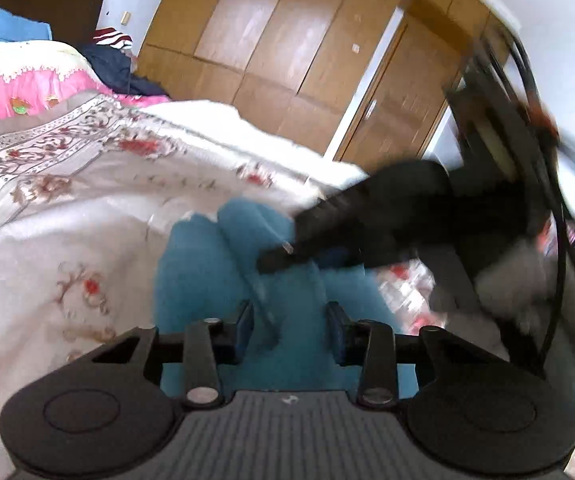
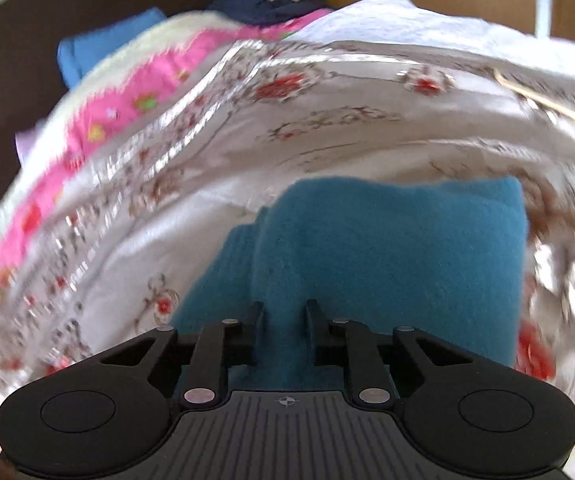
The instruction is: Fold small clothes
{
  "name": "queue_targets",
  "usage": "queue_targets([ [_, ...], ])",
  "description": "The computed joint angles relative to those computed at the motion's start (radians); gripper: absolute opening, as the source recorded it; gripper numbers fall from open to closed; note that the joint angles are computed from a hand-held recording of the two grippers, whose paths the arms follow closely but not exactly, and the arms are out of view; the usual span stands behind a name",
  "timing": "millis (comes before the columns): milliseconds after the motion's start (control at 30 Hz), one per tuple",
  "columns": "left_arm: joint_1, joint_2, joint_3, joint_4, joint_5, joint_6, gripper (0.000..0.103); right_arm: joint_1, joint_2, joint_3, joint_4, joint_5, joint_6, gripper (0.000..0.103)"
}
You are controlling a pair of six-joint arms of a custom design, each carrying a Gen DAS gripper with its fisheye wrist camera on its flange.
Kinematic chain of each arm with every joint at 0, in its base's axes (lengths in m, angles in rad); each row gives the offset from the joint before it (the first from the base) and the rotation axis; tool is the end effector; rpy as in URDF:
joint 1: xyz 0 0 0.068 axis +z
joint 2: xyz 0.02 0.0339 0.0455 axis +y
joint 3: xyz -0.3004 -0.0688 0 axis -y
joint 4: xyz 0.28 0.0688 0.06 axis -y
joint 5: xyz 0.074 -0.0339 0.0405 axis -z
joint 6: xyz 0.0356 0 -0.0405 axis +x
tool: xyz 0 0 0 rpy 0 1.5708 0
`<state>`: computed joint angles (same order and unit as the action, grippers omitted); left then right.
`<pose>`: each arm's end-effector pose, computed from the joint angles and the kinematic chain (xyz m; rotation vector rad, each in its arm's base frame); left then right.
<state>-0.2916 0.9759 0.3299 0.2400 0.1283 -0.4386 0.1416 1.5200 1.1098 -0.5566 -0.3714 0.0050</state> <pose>0.2015 -0.0652 0.1985 -0.0631 2.0220 -0.5966 0.3410 0.0617 0.2687 -0.3188 2.5017 0.5291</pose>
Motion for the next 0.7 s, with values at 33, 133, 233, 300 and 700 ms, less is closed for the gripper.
queue_targets([
  [33,0.043,-0.018,-0.006,0.010,0.049,-0.020,0.059,-0.024,-0.014,-0.011,0.006,-0.038,0.019,0.018],
  [133,0.161,-0.028,0.002,0.000,0.113,-0.041,0.069,-0.081,-0.065,-0.051,0.038,-0.127,0.058,0.018],
  [233,0.211,0.088,0.071,-0.062,0.096,-0.013,0.069,-0.117,-0.104,-0.073,0.052,-0.177,0.074,0.018],
  [300,0.237,0.189,0.110,-0.060,0.149,-0.037,0.069,-0.138,-0.117,-0.081,0.050,-0.201,0.071,0.018],
  [700,0.175,0.271,0.224,-0.109,0.120,-0.012,0.026,-0.192,-0.161,-0.108,0.081,-0.263,0.090,0.018],
])
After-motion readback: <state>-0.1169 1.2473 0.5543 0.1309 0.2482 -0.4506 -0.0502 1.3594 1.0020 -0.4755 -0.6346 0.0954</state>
